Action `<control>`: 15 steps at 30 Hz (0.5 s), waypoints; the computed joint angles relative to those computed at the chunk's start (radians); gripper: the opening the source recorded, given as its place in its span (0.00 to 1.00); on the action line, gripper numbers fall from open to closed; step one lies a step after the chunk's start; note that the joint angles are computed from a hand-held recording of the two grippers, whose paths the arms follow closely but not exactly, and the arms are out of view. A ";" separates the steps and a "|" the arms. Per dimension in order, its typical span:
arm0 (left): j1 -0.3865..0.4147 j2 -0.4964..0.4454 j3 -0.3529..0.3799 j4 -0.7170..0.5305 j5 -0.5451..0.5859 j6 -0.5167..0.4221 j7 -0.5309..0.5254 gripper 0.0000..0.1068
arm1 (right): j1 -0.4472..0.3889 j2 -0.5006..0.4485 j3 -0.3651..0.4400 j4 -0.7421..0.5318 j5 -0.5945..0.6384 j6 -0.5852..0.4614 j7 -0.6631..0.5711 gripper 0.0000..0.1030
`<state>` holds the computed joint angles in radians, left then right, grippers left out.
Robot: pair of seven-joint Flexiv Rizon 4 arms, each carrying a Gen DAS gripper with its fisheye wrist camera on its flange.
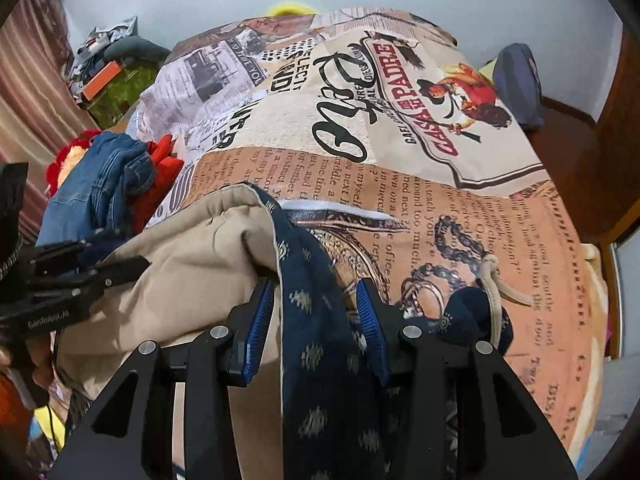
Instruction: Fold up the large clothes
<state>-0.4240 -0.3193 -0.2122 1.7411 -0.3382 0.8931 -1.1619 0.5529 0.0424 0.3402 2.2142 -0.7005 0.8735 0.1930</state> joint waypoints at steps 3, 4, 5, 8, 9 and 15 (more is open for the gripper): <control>0.001 0.007 -0.010 0.012 -0.011 0.017 0.029 0.22 | -0.006 -0.008 -0.007 0.003 -0.013 0.026 0.002 0.22; -0.001 0.011 -0.011 0.014 -0.011 0.018 0.035 0.18 | -0.007 -0.010 -0.008 0.003 0.000 0.038 -0.013 0.14; -0.002 0.020 -0.012 0.024 -0.015 0.030 0.041 0.16 | -0.009 -0.009 -0.010 0.007 0.005 0.055 -0.020 0.13; 0.003 0.053 -0.021 0.051 -0.053 0.045 0.077 0.09 | -0.009 0.005 -0.005 0.011 0.011 0.066 -0.019 0.09; 0.006 0.073 -0.026 0.068 -0.080 0.053 0.097 0.08 | -0.008 0.017 0.000 0.014 0.002 0.067 -0.009 0.08; 0.003 0.189 -0.024 0.139 -0.233 0.035 0.199 0.07 | 0.007 0.086 0.045 -0.007 -0.009 0.001 0.017 0.07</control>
<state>-0.4206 -0.1303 -0.2360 1.8805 -0.5716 0.9278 -0.9625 0.5596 0.1288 0.3856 2.2068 -0.7091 0.8749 0.2102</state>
